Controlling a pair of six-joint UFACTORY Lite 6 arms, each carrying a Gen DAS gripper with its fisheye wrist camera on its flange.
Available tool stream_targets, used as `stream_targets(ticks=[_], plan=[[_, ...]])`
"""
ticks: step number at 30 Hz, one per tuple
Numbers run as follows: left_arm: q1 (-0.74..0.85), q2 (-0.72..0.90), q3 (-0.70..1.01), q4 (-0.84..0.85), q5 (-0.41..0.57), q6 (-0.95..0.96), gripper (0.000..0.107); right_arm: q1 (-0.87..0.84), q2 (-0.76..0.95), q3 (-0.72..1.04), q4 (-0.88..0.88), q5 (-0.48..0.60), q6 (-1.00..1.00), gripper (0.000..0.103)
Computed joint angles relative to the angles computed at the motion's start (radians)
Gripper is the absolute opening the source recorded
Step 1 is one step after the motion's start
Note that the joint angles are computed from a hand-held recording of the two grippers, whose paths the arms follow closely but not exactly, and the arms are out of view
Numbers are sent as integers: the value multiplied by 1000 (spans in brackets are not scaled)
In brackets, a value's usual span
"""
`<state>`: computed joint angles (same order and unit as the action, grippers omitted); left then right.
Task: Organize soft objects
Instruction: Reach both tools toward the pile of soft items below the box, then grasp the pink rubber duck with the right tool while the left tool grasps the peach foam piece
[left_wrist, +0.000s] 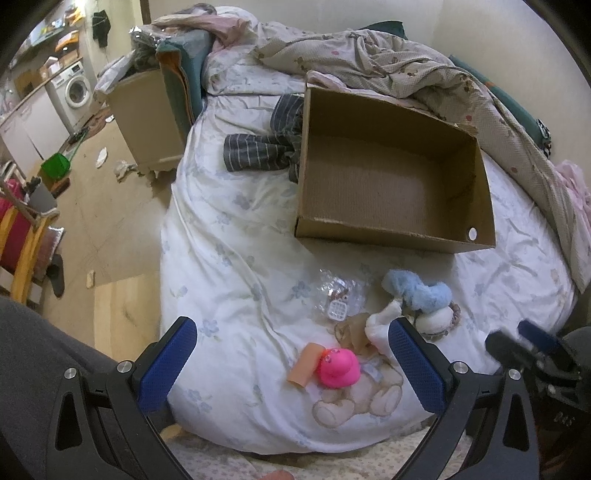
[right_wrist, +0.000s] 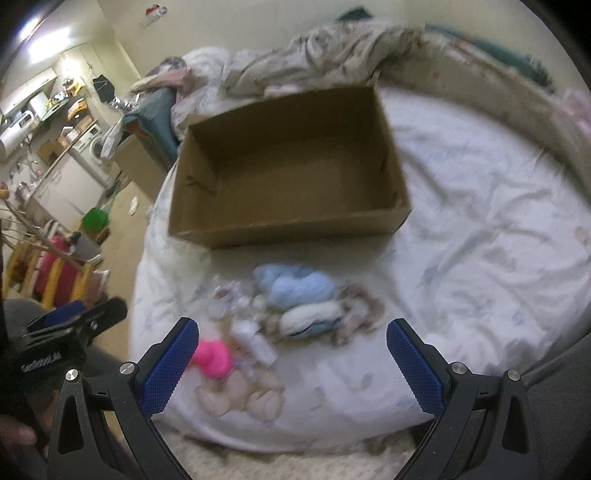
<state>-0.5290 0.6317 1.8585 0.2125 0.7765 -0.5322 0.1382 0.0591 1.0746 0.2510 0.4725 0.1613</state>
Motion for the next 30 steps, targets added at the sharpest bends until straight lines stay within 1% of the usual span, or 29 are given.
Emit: stream_targets(ticks=[5,8,10,12,14,17,22,23,24,25,29,30], plan=[[33,64,103,-16,70,21,103,-39,108,64,318,120,-231,103],[59,105,156,-40,99,35,103,-26,210,109,429,178,-290,103],[75,117,159,-53,100,40,103,-4,274,135,482,197,-307,102],[84,130,168,-58,109,43,103,24,349,175,538,208,-325,91],[96,137,166,-71,113,48,103,50,422,220,560,209,-300,86],[106,151,172,-84,120,56,103,78,517,268,621,204,-285,83],[119,177,181,-118,126,80,103,114,623,340,664,185,-251,82],[122,187,193,-125,131,86,103,118,638,350,677,178,-254,77],[126,191,194,-132,133,93,103,121,652,365,679,174,-253,63],[129,192,193,-138,134,95,103,120,652,363,687,172,-262,55],[145,199,195,-160,134,106,103,98,615,321,738,186,-316,54],[148,203,199,-167,136,110,103,67,605,319,726,213,-330,54]])
